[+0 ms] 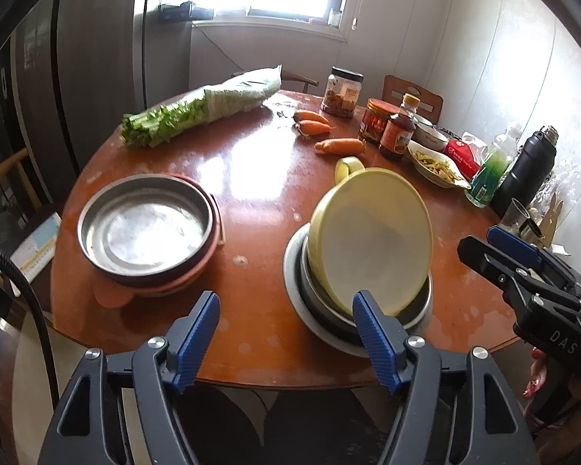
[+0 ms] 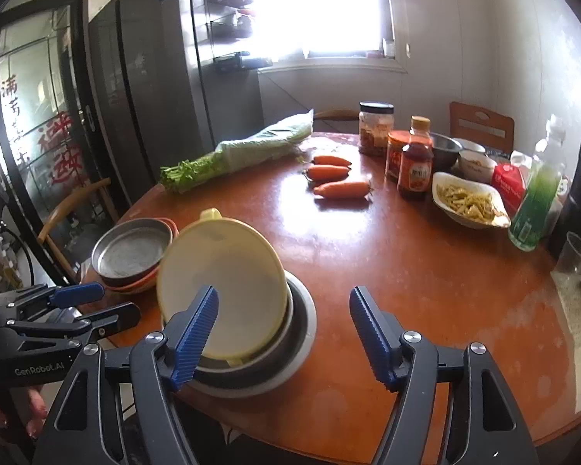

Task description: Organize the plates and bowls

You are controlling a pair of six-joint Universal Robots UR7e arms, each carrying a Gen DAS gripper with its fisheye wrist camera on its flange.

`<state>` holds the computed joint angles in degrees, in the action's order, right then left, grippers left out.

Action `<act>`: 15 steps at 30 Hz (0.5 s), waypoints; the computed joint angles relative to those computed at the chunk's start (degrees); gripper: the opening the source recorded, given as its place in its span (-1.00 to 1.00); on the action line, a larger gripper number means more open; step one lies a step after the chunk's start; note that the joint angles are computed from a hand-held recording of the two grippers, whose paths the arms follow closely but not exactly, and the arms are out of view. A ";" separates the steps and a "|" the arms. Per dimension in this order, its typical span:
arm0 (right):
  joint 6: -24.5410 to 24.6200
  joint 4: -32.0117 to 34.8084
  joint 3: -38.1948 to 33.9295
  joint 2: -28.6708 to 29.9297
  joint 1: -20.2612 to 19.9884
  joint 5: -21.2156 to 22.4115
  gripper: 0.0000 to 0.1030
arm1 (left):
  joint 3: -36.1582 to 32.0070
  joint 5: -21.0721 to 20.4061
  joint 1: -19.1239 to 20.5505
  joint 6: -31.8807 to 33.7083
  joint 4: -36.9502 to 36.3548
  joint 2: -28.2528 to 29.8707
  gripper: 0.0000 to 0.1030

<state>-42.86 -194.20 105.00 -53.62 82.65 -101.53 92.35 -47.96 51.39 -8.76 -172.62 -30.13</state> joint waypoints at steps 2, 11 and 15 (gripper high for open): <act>0.03 -0.54 -0.06 0.38 -0.50 -0.27 0.43 | -0.40 -0.25 0.15 -0.18 0.76 0.51 0.39; 3.06 2.73 -1.59 0.75 -2.37 -0.37 0.44 | -3.44 -2.01 1.31 -1.35 3.41 2.61 0.52; 4.95 5.17 -3.34 1.43 -2.72 -0.13 0.46 | -4.96 -2.63 2.05 -1.93 4.50 3.49 0.52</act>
